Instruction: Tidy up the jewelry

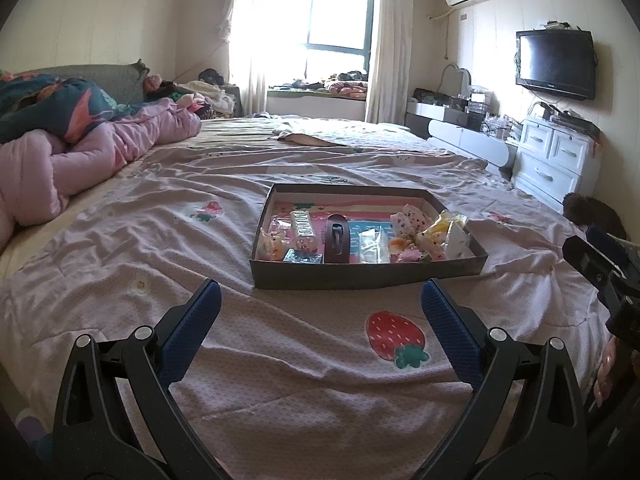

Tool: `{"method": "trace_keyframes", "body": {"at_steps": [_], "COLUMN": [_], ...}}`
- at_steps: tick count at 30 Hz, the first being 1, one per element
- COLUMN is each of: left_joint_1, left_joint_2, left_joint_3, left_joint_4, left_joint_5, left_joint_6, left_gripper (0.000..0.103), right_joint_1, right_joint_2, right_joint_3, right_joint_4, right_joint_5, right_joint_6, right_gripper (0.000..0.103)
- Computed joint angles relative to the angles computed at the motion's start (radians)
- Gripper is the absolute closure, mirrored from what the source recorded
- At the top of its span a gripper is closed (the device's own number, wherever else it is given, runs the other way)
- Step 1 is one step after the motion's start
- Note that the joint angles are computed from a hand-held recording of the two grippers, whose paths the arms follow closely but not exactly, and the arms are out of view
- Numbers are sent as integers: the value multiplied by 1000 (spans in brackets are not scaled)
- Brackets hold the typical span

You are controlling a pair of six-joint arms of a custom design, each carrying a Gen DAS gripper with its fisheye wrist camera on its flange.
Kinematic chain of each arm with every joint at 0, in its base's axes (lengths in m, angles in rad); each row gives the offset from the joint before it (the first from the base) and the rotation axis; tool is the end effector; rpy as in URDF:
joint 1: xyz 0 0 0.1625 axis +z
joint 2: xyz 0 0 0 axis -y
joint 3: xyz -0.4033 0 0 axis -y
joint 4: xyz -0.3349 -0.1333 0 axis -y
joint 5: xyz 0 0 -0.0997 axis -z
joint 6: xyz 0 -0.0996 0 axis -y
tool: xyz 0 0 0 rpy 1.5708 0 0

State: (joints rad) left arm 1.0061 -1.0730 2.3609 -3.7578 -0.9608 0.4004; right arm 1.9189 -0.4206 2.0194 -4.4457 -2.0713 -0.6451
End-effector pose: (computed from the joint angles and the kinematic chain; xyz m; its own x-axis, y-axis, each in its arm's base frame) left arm -0.0597 -0.4499 0.2225 -0.7288 0.2600 -0.6334 0.6701 0.4608 -0.5819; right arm 0.2412 -0.4139 0.0624 -0.7246 -0.0584 0.6867 -0.6692 0.2977 -0.6808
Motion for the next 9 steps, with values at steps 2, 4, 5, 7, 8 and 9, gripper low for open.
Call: {"method": "trace_keyframes", "body": {"at_steps": [2,4,5,7,8,9], "left_joint_1": [11,37,54,103,131,164], "left_joint_2": [-4,-6,-9,-4,14,34], "left_joint_3": [-22,-83,-115,-209,-281,-361], "left_joint_4": [21,83,115,184,211,251], "left_joint_5": [12,55,67,83,123,158], "left_joint_6": [-14,-43,-57,-76,-76,-91], "left_gripper": [11,11,11,11,11,11], "right_joint_1": [-11,-26,-36,-66,-84,-102], "right_joint_2": [-15,-35,-50,-89,-109,-122], "right_joint_3": [-7,-28,-43,-96,-124,-160], "right_joint_4": [19,34,56,120,175,225], "right_joint_5": [-6,-24,-42,-100,-136,-179], "right_joint_6": [16,20,26,47,59,68], "right_gripper": [7,7,7,7,7,7]}}
